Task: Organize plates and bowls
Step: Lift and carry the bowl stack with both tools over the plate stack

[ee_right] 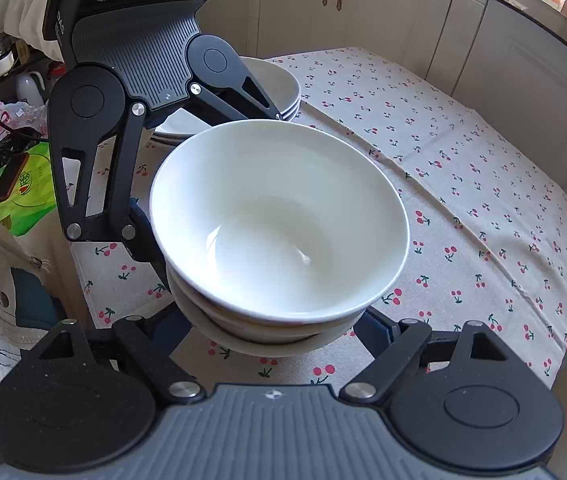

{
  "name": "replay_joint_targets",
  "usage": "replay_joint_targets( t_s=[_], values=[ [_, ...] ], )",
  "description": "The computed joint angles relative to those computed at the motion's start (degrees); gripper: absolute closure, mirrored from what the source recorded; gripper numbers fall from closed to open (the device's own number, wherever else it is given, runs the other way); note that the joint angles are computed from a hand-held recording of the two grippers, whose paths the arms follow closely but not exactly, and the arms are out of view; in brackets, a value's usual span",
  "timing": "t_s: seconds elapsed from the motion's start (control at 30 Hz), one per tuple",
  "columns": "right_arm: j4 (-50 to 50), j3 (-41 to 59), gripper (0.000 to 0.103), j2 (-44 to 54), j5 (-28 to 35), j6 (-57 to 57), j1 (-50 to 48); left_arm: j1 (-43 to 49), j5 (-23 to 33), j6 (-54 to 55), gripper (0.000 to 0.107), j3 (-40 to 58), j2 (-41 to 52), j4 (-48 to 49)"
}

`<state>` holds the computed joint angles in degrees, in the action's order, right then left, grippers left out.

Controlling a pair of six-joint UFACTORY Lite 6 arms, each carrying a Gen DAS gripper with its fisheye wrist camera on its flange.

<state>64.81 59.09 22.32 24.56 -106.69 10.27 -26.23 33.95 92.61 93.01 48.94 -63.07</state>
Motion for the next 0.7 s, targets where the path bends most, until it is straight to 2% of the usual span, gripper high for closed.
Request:
replay_joint_targets(
  t_s=[0.7],
  values=[
    [-2.7, -2.1, 0.013, -4.3, -1.9, 3.7, 1.9, -0.7, -2.5, 1.4, 0.027, -4.8, -4.9, -1.5]
  ],
)
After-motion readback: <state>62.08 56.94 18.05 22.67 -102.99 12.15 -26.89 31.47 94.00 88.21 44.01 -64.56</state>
